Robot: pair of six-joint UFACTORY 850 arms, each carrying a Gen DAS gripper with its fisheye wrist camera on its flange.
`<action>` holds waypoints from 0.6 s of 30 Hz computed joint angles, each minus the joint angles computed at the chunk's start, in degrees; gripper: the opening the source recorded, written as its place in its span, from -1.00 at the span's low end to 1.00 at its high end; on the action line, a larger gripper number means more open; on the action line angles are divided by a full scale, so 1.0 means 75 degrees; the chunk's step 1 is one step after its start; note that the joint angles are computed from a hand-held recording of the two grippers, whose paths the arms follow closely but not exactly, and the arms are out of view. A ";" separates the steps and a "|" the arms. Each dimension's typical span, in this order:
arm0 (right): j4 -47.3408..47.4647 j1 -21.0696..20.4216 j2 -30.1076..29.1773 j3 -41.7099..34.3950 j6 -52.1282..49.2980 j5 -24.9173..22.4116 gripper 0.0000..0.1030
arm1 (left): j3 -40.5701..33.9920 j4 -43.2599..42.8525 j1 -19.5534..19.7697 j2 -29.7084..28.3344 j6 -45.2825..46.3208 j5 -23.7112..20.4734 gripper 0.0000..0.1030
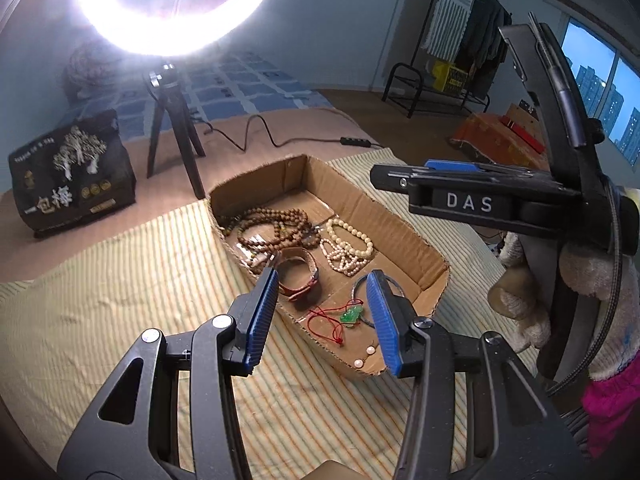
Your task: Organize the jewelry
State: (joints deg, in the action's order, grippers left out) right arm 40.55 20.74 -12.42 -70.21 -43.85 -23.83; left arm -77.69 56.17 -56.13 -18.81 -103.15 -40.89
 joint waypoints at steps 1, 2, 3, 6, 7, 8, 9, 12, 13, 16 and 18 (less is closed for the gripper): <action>0.0011 0.0017 0.0071 0.0054 -0.0027 0.0028 0.28 | 0.0039 0.0058 -0.0047 0.0063 -0.0044 -0.0070 -0.09; -0.0019 0.0047 0.0167 0.0125 -0.0031 0.0083 0.28 | 0.0071 0.0114 -0.0085 0.0116 -0.0094 -0.0128 -0.09; -0.0092 0.0077 0.0239 0.0179 0.0005 0.0133 0.28 | 0.0102 0.0171 -0.0124 0.0170 -0.0146 -0.0187 -0.09; -0.0251 0.0151 0.0520 0.0391 0.0104 0.0283 0.29 | 0.0171 0.0227 -0.0247 0.0332 -0.0192 -0.0323 -0.07; -0.0251 0.0161 0.0619 0.0457 0.0096 0.0307 0.29 | 0.0195 0.0291 -0.0308 0.0384 -0.0232 -0.0413 -0.02; -0.0257 0.0174 0.0731 0.0534 0.0095 0.0352 0.29 | 0.0211 0.0369 -0.0377 0.0426 -0.0286 -0.0531 0.07; -0.0259 0.0182 0.0823 0.0597 0.0100 0.0397 0.29 | 0.0237 0.0439 -0.0428 0.0461 -0.0341 -0.0598 0.08; 0.0088 0.0171 0.1170 0.0838 -0.0198 0.0544 0.35 | 0.0291 0.0551 -0.0607 0.0587 -0.0348 -0.0849 0.08; 0.0276 0.0161 0.1288 0.0925 -0.0363 0.0595 0.37 | 0.0290 0.0584 -0.0669 0.0610 -0.0335 -0.0957 0.08; 0.0687 0.0151 0.1630 0.1187 -0.0716 0.0816 0.45 | 0.0292 0.0720 -0.0892 0.0685 -0.0300 -0.1312 0.22; 0.1042 0.0145 0.1858 0.1365 -0.1054 0.0954 0.47 | 0.0308 0.0892 -0.1068 0.0725 -0.0375 -0.1620 0.42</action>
